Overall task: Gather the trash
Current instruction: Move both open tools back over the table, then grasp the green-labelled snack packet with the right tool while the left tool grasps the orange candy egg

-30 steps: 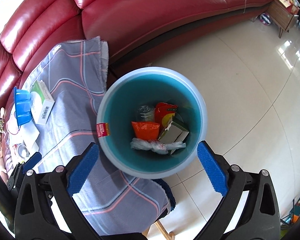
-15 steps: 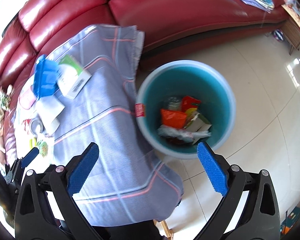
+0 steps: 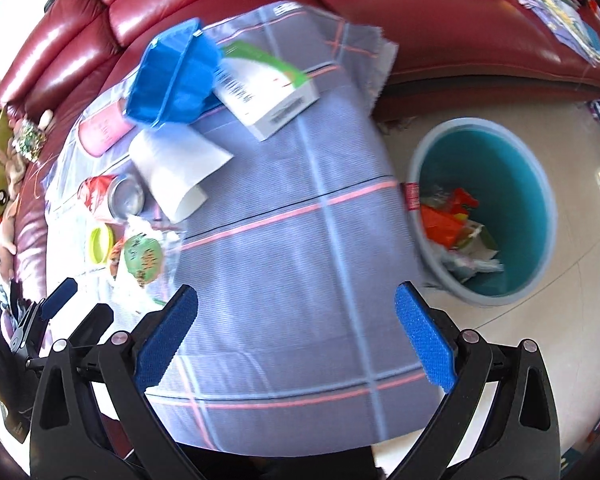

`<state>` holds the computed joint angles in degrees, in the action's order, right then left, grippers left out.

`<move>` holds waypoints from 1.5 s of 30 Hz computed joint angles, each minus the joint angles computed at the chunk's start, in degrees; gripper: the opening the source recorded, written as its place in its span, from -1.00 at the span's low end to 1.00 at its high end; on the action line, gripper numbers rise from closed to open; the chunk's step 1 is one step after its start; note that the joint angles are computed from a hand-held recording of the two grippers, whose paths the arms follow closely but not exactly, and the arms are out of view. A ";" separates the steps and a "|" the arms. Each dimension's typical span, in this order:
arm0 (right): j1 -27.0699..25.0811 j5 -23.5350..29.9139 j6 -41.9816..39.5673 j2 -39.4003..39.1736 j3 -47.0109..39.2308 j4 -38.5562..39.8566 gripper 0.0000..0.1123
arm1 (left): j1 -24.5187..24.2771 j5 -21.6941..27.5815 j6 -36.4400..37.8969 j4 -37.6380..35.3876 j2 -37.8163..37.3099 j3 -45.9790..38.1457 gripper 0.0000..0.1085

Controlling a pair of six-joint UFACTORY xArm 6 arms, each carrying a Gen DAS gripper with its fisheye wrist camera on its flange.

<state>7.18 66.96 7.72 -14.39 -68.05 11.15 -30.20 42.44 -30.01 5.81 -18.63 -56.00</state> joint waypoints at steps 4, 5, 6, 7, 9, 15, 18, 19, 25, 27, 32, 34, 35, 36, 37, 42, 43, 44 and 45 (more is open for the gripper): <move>4.59 -0.86 1.47 2.67 -0.34 1.78 0.69 | 3.41 -0.08 -0.05 1.61 -4.21 4.68 0.83; 5.74 -1.17 1.75 3.37 -0.65 1.96 0.69 | 4.16 -0.14 0.02 1.71 -5.04 5.67 0.83; 7.03 -1.30 1.86 4.45 -1.34 2.18 0.69 | 5.00 -0.18 0.21 1.54 -5.85 6.63 0.83; 8.23 -1.25 1.80 5.70 -2.24 2.62 0.69 | 5.78 -0.19 0.44 1.17 -6.32 7.25 0.83; 10.16 -1.10 2.12 7.90 -4.12 2.84 0.69 | 7.54 -0.31 1.12 0.37 -7.44 8.72 0.83; 13.15 -1.23 4.48 13.59 -9.32 3.77 0.69 | 11.19 -0.87 2.78 -1.18 -8.88 11.16 0.83; 13.34 -1.12 5.07 15.59 -11.11 4.64 0.69 | 12.65 -1.46 3.93 -2.53 -8.58 11.38 0.83; 13.38 -0.95 5.15 16.23 -11.67 5.22 0.69 | 13.10 -1.60 4.27 -2.93 -8.47 11.45 0.83; 15.02 -2.22 5.66 17.59 -12.45 3.65 0.67 | 15.32 -2.31 6.28 -5.68 -7.74 11.71 0.83; 16.07 -2.13 6.24 18.48 -13.12 2.20 0.62 | 15.54 -2.31 6.57 -6.09 -7.34 11.49 0.83; 17.18 -3.51 6.17 18.58 -11.86 0.11 0.26 | 15.48 -2.36 7.42 -7.02 -6.63 11.03 0.83; 17.16 -4.65 5.08 17.76 -10.69 0.39 0.19 | 15.33 -2.45 7.60 -7.14 -6.44 10.91 0.83; 17.09 -5.16 4.54 17.31 -10.17 0.74 0.11 | 15.16 -2.39 7.59 -7.24 -6.29 10.80 0.83; 16.94 -5.19 4.01 17.02 -9.96 0.97 0.06 | 14.96 -2.27 7.54 -7.34 -6.03 10.61 0.83; 16.70 -5.07 3.07 16.80 -9.79 1.72 0.00 | 14.68 -2.20 7.44 -7.40 -5.82 10.49 0.83; 15.26 -4.89 0.65 14.52 -7.98 2.08 -0.13 | 12.45 -1.74 7.59 -7.07 -4.52 9.47 0.83; 14.56 -4.80 0.16 13.89 -7.41 2.68 -0.14 | 11.95 -1.90 7.47 -6.97 -4.34 9.34 0.83; 13.83 -4.59 -0.37 13.35 -6.95 3.42 -0.14 | 11.44 -2.00 7.27 -6.82 -4.08 9.12 0.83; 13.16 -4.57 -0.81 12.74 -6.44 3.76 -0.14 | 10.98 -2.12 7.25 -6.84 -3.85 8.93 0.83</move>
<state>20.34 62.40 6.91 -1.65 -74.49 14.92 -19.22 40.32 -22.77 -1.02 -22.49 -47.08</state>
